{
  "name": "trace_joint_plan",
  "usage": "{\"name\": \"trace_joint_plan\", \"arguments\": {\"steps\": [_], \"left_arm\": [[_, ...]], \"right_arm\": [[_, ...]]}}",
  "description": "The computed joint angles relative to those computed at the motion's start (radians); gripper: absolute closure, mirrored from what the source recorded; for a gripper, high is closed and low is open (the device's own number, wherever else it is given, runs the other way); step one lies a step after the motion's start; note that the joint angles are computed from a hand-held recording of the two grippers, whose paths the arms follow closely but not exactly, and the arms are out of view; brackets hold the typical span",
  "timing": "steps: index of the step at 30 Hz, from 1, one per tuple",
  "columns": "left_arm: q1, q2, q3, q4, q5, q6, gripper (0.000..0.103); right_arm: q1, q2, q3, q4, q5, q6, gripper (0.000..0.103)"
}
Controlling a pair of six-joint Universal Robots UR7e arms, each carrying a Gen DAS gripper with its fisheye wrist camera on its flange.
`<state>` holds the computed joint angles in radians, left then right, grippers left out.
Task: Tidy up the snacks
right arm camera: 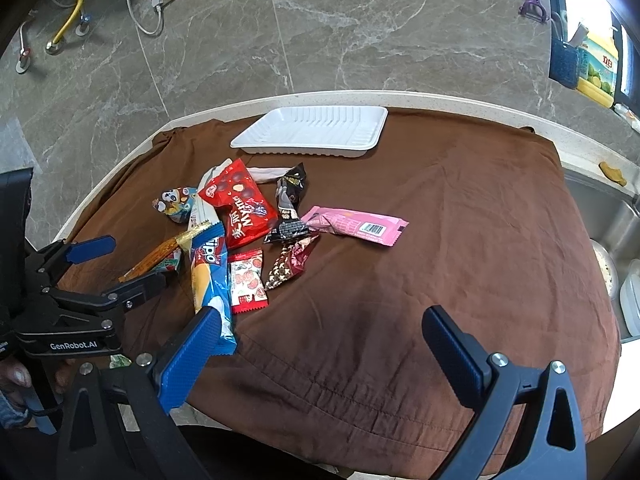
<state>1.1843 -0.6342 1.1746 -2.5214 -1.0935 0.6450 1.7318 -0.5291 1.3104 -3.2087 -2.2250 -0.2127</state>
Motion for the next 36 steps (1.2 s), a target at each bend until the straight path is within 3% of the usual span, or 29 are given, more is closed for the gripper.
{"name": "trace_joint_plan", "arguments": {"steps": [7,13,21,36], "left_arm": [[-0.002,0.003,-0.004,-0.002,-0.003,0.001,0.0],[-0.003,0.002,-0.005,-0.006,-0.009,0.002,0.0],[-0.004,-0.011,0.013,-0.021,-0.043,0.003,0.0],[0.01,0.001,-0.026,0.043,-0.013,-0.061,0.0]], "right_arm": [[-0.002,-0.024,0.022,-0.029,0.066,0.021,0.0],[0.026,-0.016,0.033,-0.247,0.089,-0.115,0.0],[0.062,0.092,-0.094,-0.411,-0.116,-0.37,0.0],[0.043,0.077,-0.073,-0.136,-0.13,-0.189,0.0]]}}
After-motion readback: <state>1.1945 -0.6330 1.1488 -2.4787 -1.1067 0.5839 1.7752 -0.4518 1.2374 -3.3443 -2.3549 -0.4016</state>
